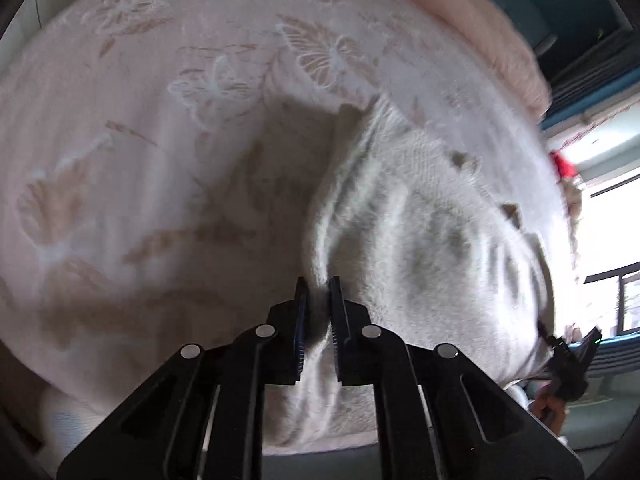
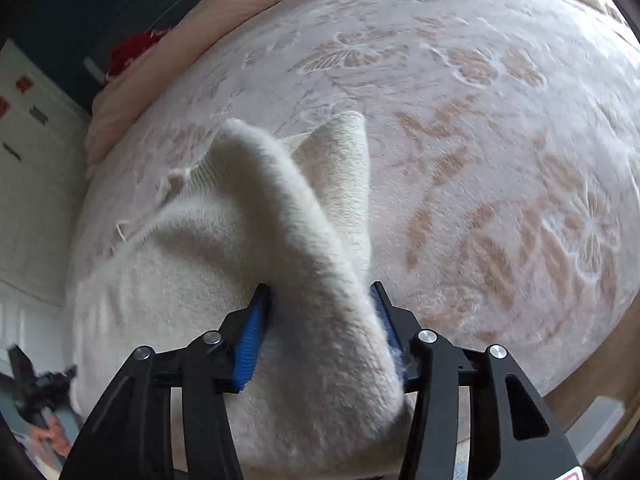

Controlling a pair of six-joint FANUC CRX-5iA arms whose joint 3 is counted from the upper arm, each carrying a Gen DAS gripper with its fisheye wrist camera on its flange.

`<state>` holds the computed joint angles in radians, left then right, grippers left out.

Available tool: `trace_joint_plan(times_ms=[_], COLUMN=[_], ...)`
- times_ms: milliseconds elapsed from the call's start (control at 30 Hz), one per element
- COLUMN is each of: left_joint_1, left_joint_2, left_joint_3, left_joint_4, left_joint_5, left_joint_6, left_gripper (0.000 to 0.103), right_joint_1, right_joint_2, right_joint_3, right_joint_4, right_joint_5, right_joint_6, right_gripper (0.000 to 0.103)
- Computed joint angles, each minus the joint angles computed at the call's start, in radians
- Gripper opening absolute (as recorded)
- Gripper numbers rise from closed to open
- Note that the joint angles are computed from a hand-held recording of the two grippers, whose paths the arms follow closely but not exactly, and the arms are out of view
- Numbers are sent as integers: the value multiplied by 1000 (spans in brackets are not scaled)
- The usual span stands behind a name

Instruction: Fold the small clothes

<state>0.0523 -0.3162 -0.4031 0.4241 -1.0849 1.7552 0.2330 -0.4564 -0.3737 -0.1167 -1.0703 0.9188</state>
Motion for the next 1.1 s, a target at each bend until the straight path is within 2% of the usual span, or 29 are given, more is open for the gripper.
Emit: trace_joint_plan(times_ms=[33,67,100,133,200,267,300,367,400,433,467,500,533,567,633,700,767,800,833,867,900,933,967,1000,1033,1067,1100], left_joint_1=[5,11,15,12,-6,-19,-30,-46,-55,-62,-70,-80,-91,-98,-97,-101,-102,-104,-109,-113,-123,-132,-127,-111,-85,-69,-44], left_joint_2=[-30,-47,-52,-42,9,69,107,186,222,248,276,306,334,340,301,272,277,296,329,365,408,431,423,381,306,255,181], left_joint_3=[-39,-67,-80,-68,10,78,114,187,223,240,260,284,315,329,298,293,309,326,353,376,424,447,429,370,276,225,163], left_joint_4=[38,81,117,118,63,46,38,4,-19,-23,-24,-32,-53,-69,-21,8,20,18,1,-7,-68,-125,-141,-109,-58,-43,-38], left_joint_5=[51,86,114,117,98,95,91,83,72,71,61,43,13,10,80,125,155,159,142,116,61,21,9,42,100,118,124], left_joint_6=[-16,-44,-65,-67,-46,-43,-32,5,30,31,16,0,1,14,-40,-66,-50,-34,-14,-16,26,74,100,98,84,84,95], left_gripper=[21,26,37,41,41,52,64,66,66,62,52,29,10,9,9,9,9,10,14,15,15,15,15,16,20,26,42], right_joint_1=[25,74,120,151,162,151,142,140,138,136,123,115,108,91,74,60,42,23,-7,-34,-43,-59,-53,-39,-22,-10,-10], right_joint_2=[-8,-15,-18,-12,36,113,161,258,301,330,360,372,355,314,232,195,205,236,280,337,358,345,297,252,200,151,107], right_joint_3=[-4,-15,-23,-20,31,104,149,205,222,234,252,265,259,252,236,230,215,222,243,268,271,268,229,195,156,120,90], right_joint_4=[45,135,221,275,285,249,220,230,241,241,210,190,169,121,95,108,154,148,102,65,57,24,42,79,121,142,141], right_joint_5=[-1,-1,0,2,11,15,7,1,-6,-18,-36,-51,-27,10,66,99,113,101,71,15,-15,-14,25,45,58,69,70], right_joint_6=[-12,-43,-62,-69,1,101,153,189,194,195,214,213,213,229,214,182,137,142,179,196,185,190,160,120,80,57,58], right_gripper=[49,49,52,53,62,71,78,79,79,70,53,10,10,9,8,8,8,9,15,17,17,17,18,31,55,65,75])
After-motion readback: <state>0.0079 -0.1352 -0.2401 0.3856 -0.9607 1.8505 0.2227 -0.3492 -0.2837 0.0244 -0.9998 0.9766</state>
